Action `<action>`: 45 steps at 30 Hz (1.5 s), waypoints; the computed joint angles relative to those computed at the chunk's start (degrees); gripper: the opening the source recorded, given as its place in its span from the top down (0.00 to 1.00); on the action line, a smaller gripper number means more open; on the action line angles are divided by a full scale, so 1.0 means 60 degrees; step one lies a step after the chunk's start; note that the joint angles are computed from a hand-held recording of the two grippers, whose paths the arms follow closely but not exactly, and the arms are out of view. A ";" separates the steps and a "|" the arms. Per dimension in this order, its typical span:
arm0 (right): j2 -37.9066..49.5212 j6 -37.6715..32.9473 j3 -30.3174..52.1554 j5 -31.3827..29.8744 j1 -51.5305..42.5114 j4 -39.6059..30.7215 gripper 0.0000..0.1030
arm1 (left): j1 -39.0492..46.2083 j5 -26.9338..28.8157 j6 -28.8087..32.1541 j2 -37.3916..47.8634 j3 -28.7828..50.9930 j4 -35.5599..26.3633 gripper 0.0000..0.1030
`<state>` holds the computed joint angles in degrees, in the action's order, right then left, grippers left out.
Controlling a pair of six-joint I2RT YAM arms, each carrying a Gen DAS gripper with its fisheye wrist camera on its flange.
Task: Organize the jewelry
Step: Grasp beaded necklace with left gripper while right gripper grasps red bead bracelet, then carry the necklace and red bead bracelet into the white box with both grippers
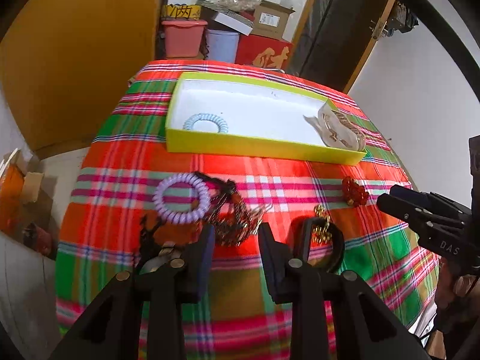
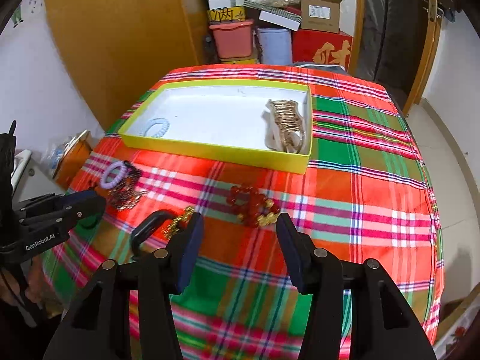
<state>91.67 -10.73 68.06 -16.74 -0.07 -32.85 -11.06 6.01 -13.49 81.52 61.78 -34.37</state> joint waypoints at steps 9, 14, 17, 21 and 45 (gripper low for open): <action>0.0981 -0.0155 0.0617 0.0126 0.0037 0.0230 0.50 | -0.0092 0.0258 -0.0130 0.1288 0.0680 0.0377 0.71; 0.1444 -0.0201 0.0900 0.0180 0.0122 0.0280 0.50 | -0.0129 0.0217 -0.0180 0.1709 0.0901 0.0405 0.71; 0.1676 -0.0228 0.1010 0.0149 0.0129 0.0279 0.50 | -0.0195 0.0164 -0.0304 0.1938 0.1014 0.0514 0.71; 0.1812 -0.0311 0.1032 0.0114 0.0114 0.0266 0.61 | -0.0306 -0.0038 -0.0312 0.2076 0.1108 0.0588 0.74; 0.0622 -0.0147 0.0178 -0.0780 -0.0621 0.0147 0.91 | 0.0038 0.0518 -0.0231 0.0308 0.0435 0.0312 0.93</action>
